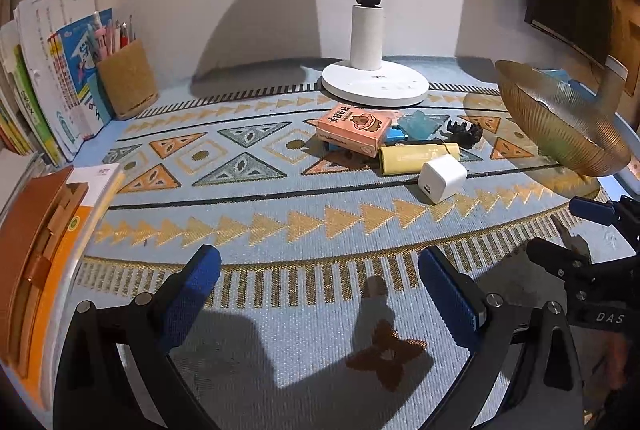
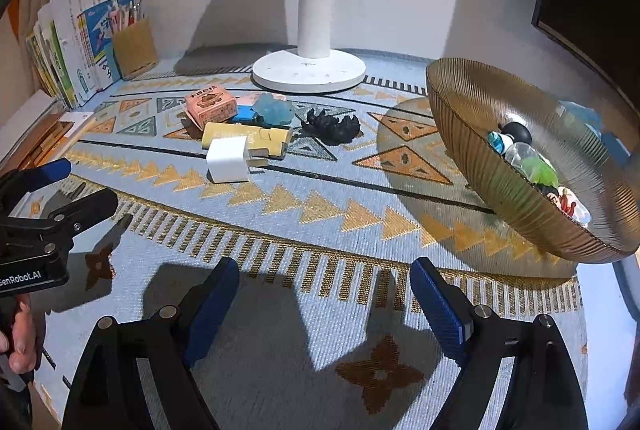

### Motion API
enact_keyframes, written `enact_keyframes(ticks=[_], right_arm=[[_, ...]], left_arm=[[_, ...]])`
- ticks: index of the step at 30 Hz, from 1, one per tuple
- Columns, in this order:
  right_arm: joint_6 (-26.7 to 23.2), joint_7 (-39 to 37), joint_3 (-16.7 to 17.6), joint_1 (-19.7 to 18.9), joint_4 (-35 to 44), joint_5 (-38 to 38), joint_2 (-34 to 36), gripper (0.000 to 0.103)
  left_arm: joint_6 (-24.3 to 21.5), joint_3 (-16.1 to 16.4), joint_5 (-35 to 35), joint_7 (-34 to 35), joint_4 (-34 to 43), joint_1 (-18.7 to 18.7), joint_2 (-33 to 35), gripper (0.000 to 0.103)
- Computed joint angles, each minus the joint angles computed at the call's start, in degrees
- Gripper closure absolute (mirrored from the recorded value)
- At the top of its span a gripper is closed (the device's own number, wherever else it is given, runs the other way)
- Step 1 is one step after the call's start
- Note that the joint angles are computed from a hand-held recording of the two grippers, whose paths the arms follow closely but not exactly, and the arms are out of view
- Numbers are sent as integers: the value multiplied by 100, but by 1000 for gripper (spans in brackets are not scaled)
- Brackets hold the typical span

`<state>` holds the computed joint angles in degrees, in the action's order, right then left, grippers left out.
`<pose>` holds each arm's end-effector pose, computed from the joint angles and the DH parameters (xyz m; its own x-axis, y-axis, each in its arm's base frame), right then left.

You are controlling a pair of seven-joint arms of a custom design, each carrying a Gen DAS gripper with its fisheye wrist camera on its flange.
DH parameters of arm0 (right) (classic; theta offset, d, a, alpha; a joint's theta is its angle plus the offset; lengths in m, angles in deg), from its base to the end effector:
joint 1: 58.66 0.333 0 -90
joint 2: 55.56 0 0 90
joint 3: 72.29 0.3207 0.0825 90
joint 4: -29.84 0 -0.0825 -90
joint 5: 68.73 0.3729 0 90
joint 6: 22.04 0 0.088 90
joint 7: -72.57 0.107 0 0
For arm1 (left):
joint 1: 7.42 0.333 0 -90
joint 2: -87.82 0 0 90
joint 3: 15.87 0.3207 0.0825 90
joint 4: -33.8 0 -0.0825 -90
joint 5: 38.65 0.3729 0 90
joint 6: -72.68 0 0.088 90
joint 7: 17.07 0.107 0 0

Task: Organize rigid objects
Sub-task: 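Withdraw both open tools back toward the remaining items, then grasp the pink capybara card box with the left tool while the right tool grasps the white charger cube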

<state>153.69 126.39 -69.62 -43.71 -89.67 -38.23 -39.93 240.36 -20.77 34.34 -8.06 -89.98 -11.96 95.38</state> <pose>0.5998 0.1462 0.3814 0.3950 -0.9184 0.0252 -0.6839 -0.3122 -0.6594 0.5459 -0.1509 0.3891 0.0843 -0.9960 -0.0287 -0.6937 -0.0380 -0.7193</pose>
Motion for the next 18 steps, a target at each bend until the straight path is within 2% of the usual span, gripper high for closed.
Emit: enact_keyframes(ticks=[3, 4, 5, 7, 10, 13, 14, 15, 17, 18], right_arm=[[-562, 234, -159, 67, 236, -191, 69, 17], [-781, 229, -93, -9, 338, -123, 88, 17], [-1141, 53, 126, -223, 508, 192, 107, 17], [-1572, 87, 171, -247, 771, 311, 170, 17], [-1660, 687, -75, 109, 1073, -264, 339, 17], [-1671, 779, 4, 158, 1413, -297, 562, 20], [-1606, 891, -51, 245, 1543, -423, 675, 23], [-1572, 1007, -113, 317, 1638, -542, 761, 26], [-1638, 1154, -172, 385, 1887, -715, 964, 42], [-1654, 1197, -176, 390, 1972, -749, 1037, 45]], left_arm=[[214, -80, -868, 847, -24, 142, 76, 4], [371, -175, -1544, 1487, -43, 281, 121, 4], [431, -252, -2055, 1986, -34, 374, 156, 4], [324, -506, -3182, 3212, 192, 618, 280, 4], [188, -460, -3647, 3898, 825, 606, 664, 4], [-311, -776, -4499, 5021, 1600, 781, 1262, 4], [-434, -911, -4782, 5401, 1844, 854, 1478, 4], [-466, -894, -4887, 5547, 1983, 817, 1601, 4], [-573, -720, -4916, 5581, 2271, 638, 1828, 4], [-631, -711, -4987, 5646, 2388, 623, 1927, 4]])
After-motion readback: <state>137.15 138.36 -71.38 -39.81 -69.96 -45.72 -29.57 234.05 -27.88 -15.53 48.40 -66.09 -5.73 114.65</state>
